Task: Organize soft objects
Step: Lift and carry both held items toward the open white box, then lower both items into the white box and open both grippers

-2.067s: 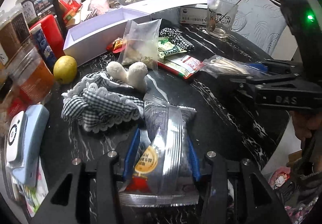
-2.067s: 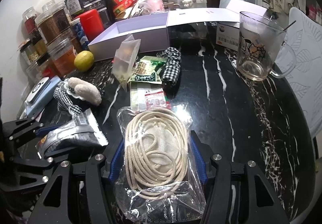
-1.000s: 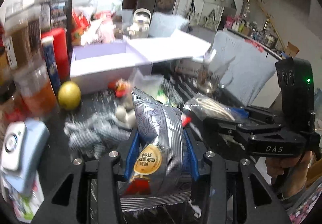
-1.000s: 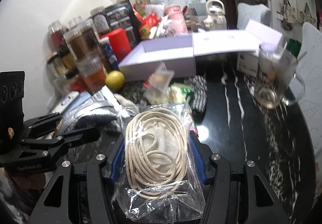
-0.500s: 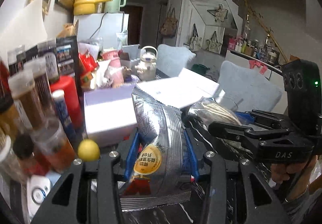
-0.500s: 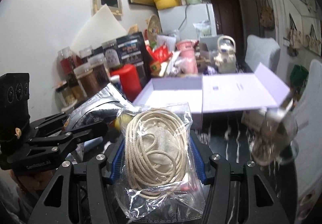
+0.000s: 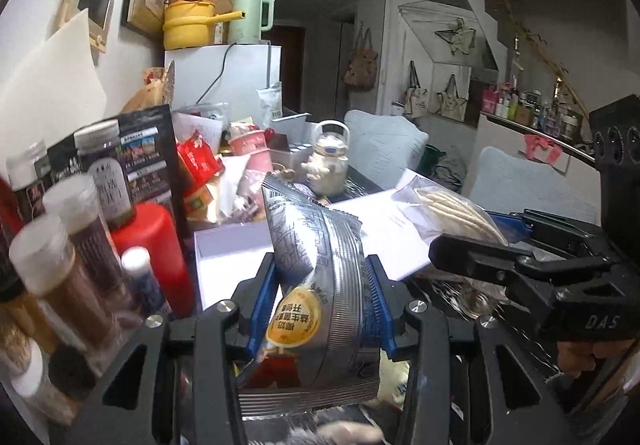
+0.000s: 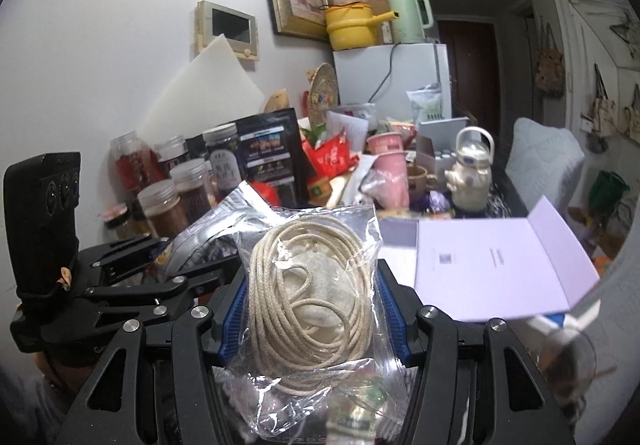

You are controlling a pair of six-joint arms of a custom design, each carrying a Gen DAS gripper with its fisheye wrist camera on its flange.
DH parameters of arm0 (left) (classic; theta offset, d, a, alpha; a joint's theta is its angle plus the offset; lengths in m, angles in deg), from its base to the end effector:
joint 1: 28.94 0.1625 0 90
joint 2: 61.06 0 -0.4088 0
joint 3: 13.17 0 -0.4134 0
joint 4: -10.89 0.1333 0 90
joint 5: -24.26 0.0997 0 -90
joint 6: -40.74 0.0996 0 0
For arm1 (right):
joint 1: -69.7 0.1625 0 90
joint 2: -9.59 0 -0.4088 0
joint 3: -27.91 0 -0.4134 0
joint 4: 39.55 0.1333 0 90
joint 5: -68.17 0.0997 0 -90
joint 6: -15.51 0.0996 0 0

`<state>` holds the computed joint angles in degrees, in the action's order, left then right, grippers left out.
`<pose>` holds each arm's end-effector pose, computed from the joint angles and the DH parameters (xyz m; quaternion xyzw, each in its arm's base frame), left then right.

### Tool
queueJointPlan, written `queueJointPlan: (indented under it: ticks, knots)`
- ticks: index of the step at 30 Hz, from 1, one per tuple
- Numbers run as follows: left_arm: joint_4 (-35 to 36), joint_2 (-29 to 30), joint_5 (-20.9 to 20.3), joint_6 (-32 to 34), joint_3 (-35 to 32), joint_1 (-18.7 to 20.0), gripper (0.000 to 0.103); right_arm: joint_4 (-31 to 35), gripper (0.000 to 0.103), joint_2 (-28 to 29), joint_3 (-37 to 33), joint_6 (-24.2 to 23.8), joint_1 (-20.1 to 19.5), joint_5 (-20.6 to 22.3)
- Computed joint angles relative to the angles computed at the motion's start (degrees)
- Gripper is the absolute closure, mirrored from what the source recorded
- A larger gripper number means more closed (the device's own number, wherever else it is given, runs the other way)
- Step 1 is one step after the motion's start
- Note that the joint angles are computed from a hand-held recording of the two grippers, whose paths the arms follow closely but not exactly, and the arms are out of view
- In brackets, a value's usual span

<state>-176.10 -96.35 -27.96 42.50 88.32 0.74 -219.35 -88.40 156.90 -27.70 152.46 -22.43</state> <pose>-0.4480 -0.4790 0.0038 0.3967 0.8259 -0.3717 0.1494 0.0765 -0.4476 0.3881 0.2666 -0.8294 0.4421 0.2133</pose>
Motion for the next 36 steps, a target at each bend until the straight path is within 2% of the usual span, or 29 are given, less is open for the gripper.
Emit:
queueJointPlan:
  ticks: [3, 12, 18, 24, 30, 36]
  knots:
    - [0.1, 1.4, 1.0, 2.3, -2.9, 0.7, 0.060, 0.0, 0.046, 2.4, -2.5, -0.3, 0.6, 0.0]
    - [2.2, 6.6, 0.0, 8.6, -13.2, 4.0, 0.060, 0.5, 0.046, 10.6, -11.0, -1.0, 1.7, -1.5]
    - [2.6, 11.6, 3.6, 12.7, -21.7, 6.2, 0.060, 0.8, 0.046, 14.9, -16.1, -1.6, 2.1, -2.4]
    - [5.6, 14.5, 6.7, 12.2, -26.4, 7.8, 0.060, 2.7, 0.046, 19.2, -21.2, -1.0, 1.9, -2.0]
    - [10.9, 16.6, 8.9, 10.3, -29.7, 9.1, 0.060, 6.1, 0.046, 24.0, -26.4, -0.7, 1.8, -4.1]
    - [17.3, 18.2, 10.0, 7.5, -31.9, 10.2, 0.060, 7.5, 0.046, 27.6, -30.0, 0.0, 1.5, -8.3]
